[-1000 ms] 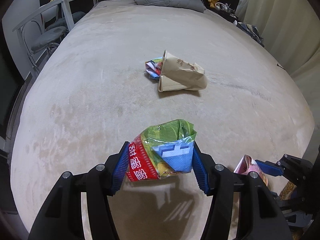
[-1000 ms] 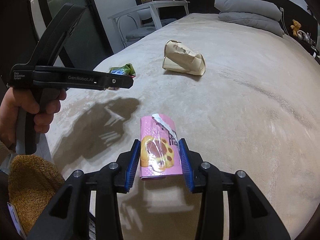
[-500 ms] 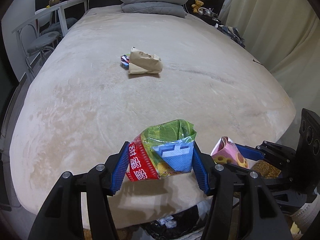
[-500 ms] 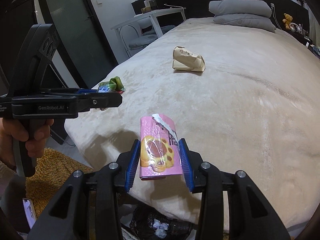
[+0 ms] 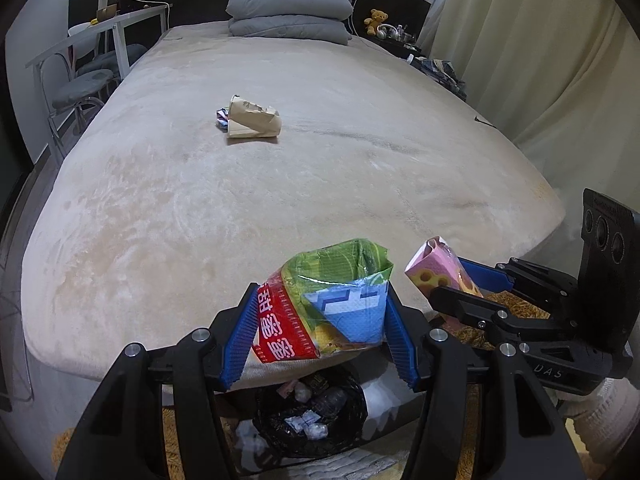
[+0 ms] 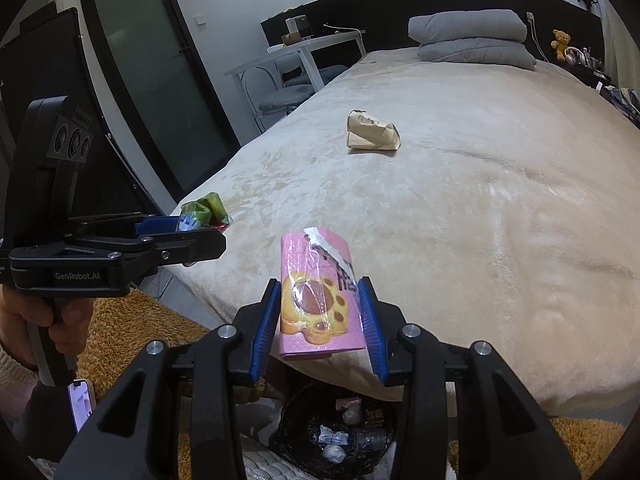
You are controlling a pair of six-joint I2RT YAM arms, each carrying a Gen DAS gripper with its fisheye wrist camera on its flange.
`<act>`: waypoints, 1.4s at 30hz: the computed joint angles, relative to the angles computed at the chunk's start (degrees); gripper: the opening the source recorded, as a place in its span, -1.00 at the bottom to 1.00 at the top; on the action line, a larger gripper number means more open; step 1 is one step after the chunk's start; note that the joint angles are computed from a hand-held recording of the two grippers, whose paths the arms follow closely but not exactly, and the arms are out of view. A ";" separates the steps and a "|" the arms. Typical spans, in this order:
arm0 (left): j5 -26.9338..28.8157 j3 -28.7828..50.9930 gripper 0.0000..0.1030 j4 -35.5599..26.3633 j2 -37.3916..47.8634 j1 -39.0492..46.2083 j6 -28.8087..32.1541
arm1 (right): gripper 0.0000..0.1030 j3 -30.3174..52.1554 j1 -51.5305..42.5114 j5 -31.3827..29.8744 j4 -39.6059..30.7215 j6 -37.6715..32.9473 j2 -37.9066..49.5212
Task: Collect trash
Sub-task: 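Carry the chip bag and pink packet down over the black bin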
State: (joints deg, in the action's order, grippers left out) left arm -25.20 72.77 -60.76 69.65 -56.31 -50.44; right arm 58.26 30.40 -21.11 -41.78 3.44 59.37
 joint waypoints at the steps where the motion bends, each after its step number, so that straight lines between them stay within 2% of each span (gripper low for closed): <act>1: -0.74 0.45 0.11 -0.93 0.10 -1.33 -1.20 | -0.21 -0.01 -0.16 -0.03 -0.56 0.05 -0.76; 11: -4.54 -1.08 0.11 -4.98 0.14 -13.79 -14.95 | -0.21 -1.95 -1.40 -1.00 -7.95 0.66 -9.44; 18: -5.78 -5.60 0.11 -3.17 0.02 -21.46 -25.01 | -0.21 -5.23 -1.27 -1.61 -11.93 1.93 -13.38; 22: -5.46 -7.25 0.11 -1.68 1.34 -24.49 -28.49 | -0.21 -7.92 -0.27 -1.94 -12.71 3.41 -14.30; 33: 4.24 -14.38 0.11 7.29 5.32 -23.91 -28.86 | -0.21 -15.91 0.65 -4.22 -11.60 6.51 -12.39; 42: 14.40 -21.93 0.11 14.69 4.76 -18.33 -27.39 | -0.21 -20.28 0.44 -6.38 -6.90 7.44 -4.02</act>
State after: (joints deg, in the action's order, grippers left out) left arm -10.79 50.84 -46.08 74.41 -74.65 -77.83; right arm 37.98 30.84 -27.49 -48.68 10.88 55.35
